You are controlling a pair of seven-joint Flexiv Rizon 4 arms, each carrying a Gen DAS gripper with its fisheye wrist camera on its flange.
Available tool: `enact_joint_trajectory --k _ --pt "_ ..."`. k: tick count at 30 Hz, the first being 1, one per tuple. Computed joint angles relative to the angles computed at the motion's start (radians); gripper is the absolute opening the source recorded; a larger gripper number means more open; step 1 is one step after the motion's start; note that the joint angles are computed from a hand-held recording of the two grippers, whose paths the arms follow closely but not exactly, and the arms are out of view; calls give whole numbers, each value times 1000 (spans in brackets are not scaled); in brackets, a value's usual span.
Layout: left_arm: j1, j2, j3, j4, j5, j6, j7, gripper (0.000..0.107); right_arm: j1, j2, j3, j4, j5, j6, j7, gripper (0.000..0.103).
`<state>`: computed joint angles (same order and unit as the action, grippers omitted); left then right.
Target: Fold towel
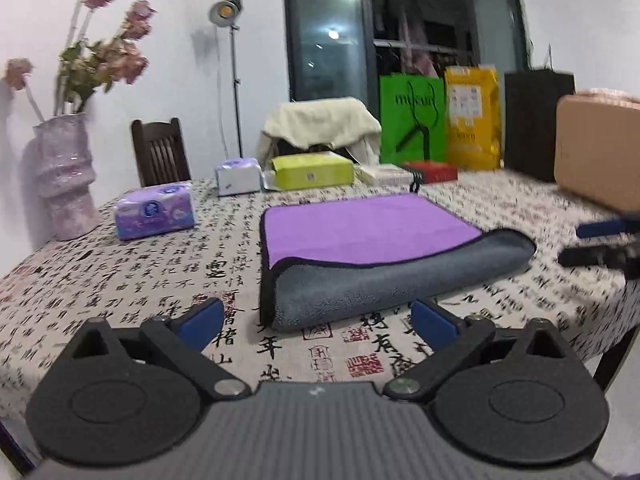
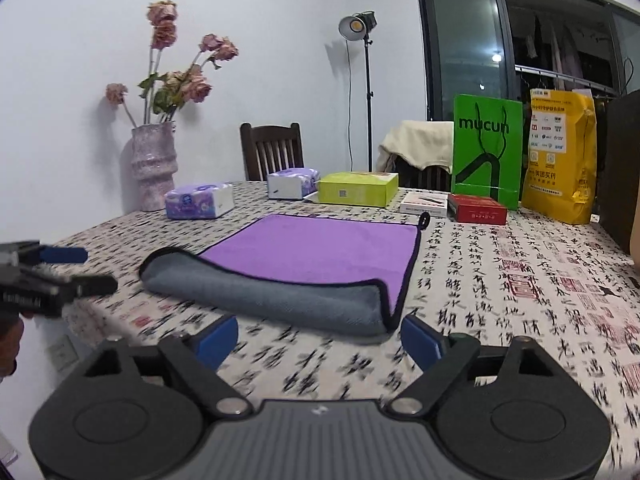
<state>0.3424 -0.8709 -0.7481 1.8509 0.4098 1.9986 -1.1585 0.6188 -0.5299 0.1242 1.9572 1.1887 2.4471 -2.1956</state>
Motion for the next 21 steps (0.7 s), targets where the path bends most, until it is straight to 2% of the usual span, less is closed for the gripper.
enact_joint_trajectory --k 4,7,9,11,12,16,18,21 --pt "-2 -45 -35 -70 -16 -86 53 87 -48 9 -26 -10 -37 -92 16 70" --pt "-8 -76 -68 -126 -78 -178 102 83 -56 7 -72 -18 -64 -162 35 68" --pt "-24 -81 -66 -157 -126 -228 128 78 -44 4 -119 -33 -62 -210 28 67" --pt "-40 -85 -59 -183 -169 -269 152 73 -49 -1 -142 -35 -97 -250 60 60" --pt "-46 -90 -60 -199 -192 -295 166 67 -55 -2 -147 -33 -119 -268 82 58" --pt "-45 -114 -93 -247 -274 -398 226 41 -98 -16 -146 -25 -224 -321 189 49" --pt "-48 -121 -101 -264 -310 -435 254 38 -141 -23 -114 -15 -289 -334 253 43" --pt "-47 -127 -115 -279 -364 -484 291 35 -219 -32 -45 3 -395 -330 346 28"
